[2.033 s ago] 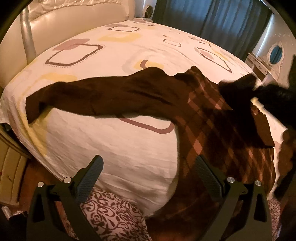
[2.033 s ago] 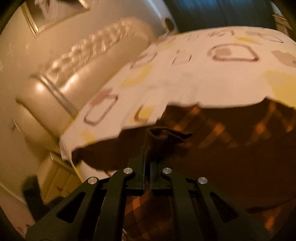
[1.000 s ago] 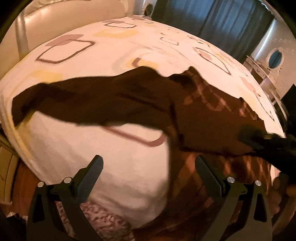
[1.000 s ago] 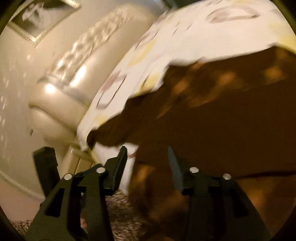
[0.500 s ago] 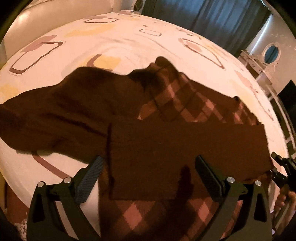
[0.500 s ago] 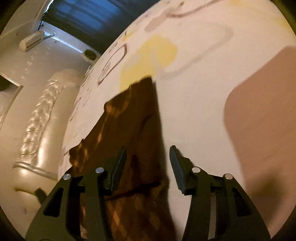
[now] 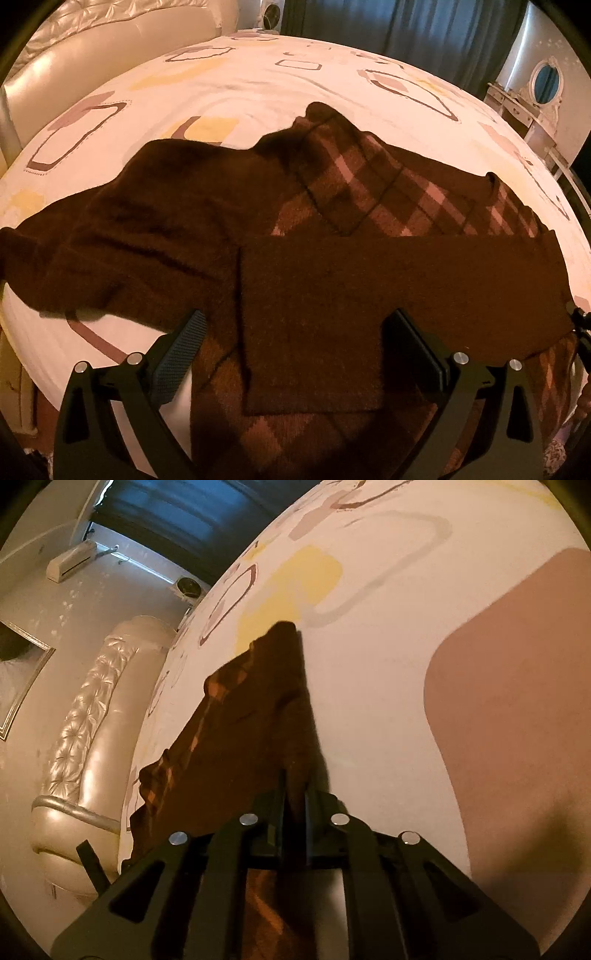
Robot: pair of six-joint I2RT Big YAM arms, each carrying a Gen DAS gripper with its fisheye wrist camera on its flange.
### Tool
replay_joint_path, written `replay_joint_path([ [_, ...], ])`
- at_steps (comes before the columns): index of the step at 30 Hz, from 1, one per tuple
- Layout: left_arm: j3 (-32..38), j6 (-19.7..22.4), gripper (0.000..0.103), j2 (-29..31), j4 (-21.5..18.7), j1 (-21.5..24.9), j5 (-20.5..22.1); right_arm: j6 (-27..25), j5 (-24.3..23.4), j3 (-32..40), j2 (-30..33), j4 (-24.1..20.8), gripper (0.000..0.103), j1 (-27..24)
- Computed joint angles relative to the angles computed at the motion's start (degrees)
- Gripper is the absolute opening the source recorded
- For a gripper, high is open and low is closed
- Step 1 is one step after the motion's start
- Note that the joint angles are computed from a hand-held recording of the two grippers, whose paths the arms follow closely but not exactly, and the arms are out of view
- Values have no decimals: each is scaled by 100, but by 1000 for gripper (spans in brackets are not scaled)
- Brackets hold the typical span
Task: Fold small clothes
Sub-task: 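Grasp the other sleeve cuff with the left gripper and lift it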
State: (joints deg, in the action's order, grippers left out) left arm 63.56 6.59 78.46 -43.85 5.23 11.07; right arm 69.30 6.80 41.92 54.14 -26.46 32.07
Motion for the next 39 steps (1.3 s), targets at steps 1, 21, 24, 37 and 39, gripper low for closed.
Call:
replay_joint_path([
  [1,-3,13,99,2,3,10,16,46,141,25,-49,-52,13,20],
  [21,48,-22,99,79,66,-6,43,-1195,-1381,1342,1844,98,7,-1633],
  [24,52,-44,99,101,93,-11,31,-1176,-1163,1308,1851,170,7,-1656],
  [37,176,220,99,199,-77,137,307,-935,-603,1556,1821,925,40,396],
  [39,210,343,99,217,-159,187,423,-665,-1002,1501,2080,1390,42,679],
])
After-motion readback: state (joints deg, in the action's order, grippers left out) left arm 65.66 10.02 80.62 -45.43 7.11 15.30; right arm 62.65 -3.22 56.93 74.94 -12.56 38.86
